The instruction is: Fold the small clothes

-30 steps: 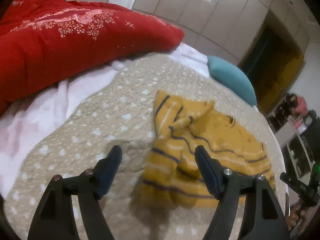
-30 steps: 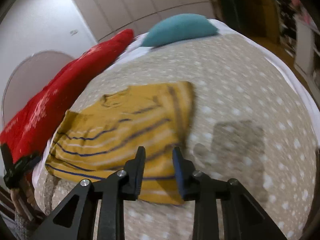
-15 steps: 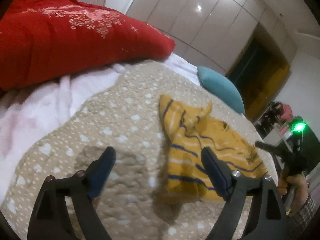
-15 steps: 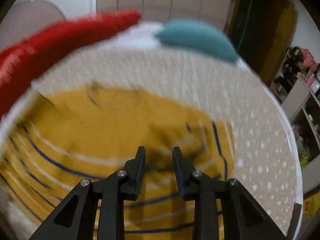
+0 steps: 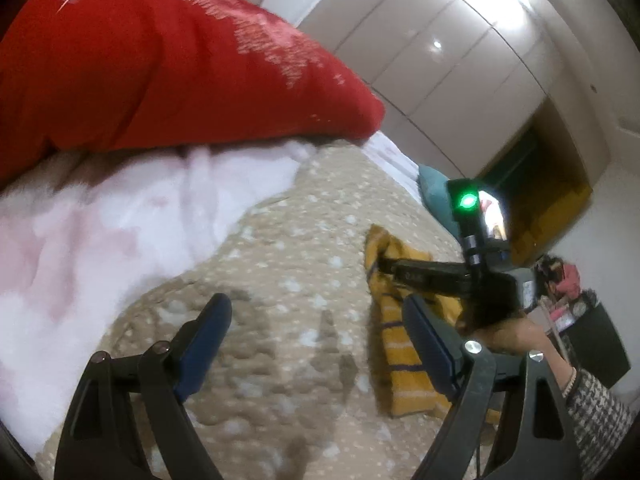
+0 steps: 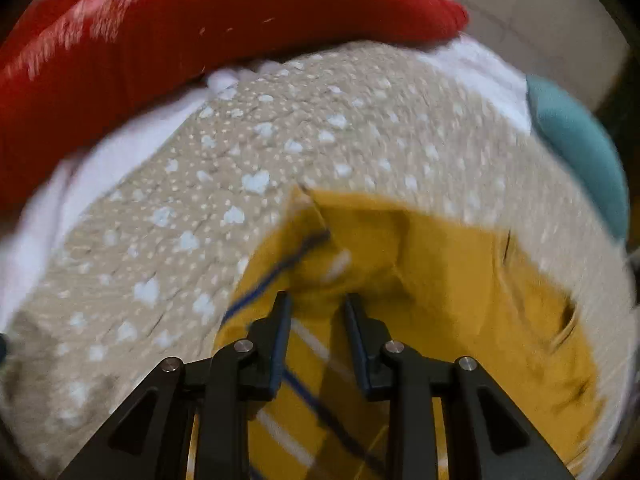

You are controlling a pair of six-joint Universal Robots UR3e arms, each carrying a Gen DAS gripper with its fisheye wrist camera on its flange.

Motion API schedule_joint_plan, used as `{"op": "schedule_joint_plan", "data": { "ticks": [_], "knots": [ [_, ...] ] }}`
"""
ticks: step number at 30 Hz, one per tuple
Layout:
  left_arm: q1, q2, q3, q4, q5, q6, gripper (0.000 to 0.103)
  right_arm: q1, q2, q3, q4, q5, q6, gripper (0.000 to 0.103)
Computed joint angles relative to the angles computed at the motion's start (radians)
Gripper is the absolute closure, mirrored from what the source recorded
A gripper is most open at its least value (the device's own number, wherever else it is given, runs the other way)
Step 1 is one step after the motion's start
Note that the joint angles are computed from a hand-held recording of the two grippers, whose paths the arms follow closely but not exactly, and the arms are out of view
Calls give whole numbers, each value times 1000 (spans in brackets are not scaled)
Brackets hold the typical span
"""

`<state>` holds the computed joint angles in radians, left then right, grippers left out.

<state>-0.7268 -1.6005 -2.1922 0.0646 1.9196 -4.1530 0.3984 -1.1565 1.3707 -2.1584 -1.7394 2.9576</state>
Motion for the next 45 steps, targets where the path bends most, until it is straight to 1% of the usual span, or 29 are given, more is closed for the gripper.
{"op": "schedule_joint_plan", "data": {
  "ticks": [1,2,3,5,7,9,10,12,13,16,18,19,20,21,22,23,25,26,27,29,30,32,34,36,39,41,42,44,45],
  "knots": [
    [11,10,-18,7,-13,-14,17,1,-11,-6,15,2,7,71],
    [22,22,-39,21,-26,-28,17,-7,-56,30,1,25,12,71],
    [30,31,-52,31,-33,-32,17,-22,-131,96,-28,62,15,71],
    [33,59,-74,29,-20,-54,17,-52,-283,207,-20,167,-4,71],
    [27,75,-79,5,6,-74,17,-73,-457,319,35,271,-50,71],
    [31,85,-87,-4,14,-92,17,-87,-600,403,109,336,-112,71],
    [34,87,-90,-2,13,-101,17,-87,-643,437,124,351,-135,71],
    [35,93,-99,1,16,-117,17,-51,-741,531,114,346,-146,71],
    [29,93,-96,-8,28,-124,17,-17,-772,583,74,328,-142,72],
    [11,90,-73,-53,66,-129,17,58,-741,646,-15,271,-134,73],
    [-5,99,-71,-82,98,-134,17,125,-678,688,-120,180,-126,74],
    [-11,107,-72,-99,113,-140,17,149,-642,705,-164,136,-127,82],
    [-11,112,-76,-102,118,-144,17,171,-607,713,-193,97,-117,87],
    [-9,120,-86,-99,120,-149,17,167,-594,717,-207,100,-108,91],
    [-5,131,-101,-91,120,-156,17,159,-594,704,-189,117,-85,94],
    [-2,138,-108,-87,122,-160,17,126,-601,669,-132,172,-54,95],
    [-4,148,-113,-93,140,-169,17,5,-652,614,-16,383,-14,95],
    [-6,150,-110,-98,147,-170,17,-33,-670,593,22,456,-6,95],
    [-9,151,-109,-102,156,-171,17,-68,-680,575,68,531,-21,97],
    [-8,154,-112,-104,156,-169,17,-115,-673,546,171,630,-79,95],
    [-6,155,-112,-105,152,-170,17,-117,-683,546,182,624,-87,95],
    [-4,160,-119,-107,150,-174,17,-121,-747,578,146,581,-79,90],
    [1,164,-128,-102,149,-182,17,-112,-819,610,132,512,-81,75],
    [12,172,-144,-84,133,-188,17,-59,-846,637,110,394,-101,70],
    [9,157,-122,-94,131,-182,17,65,-840,693,64,223,-146,64],
    [0,143,-102,-108,139,-174,17,192,-792,753,-63,46,-157,58],
    [-5,139,-93,-119,146,-174,17,293,-728,789,-178,-103,-156,55],
    [-8,136,-88,-129,154,-176,17,429,-599,847,-409,-315,-186,55],
    [-7,139,-90,-132,157,-181,17,470,-527,855,-512,-381,-208,55]
  ]
}}
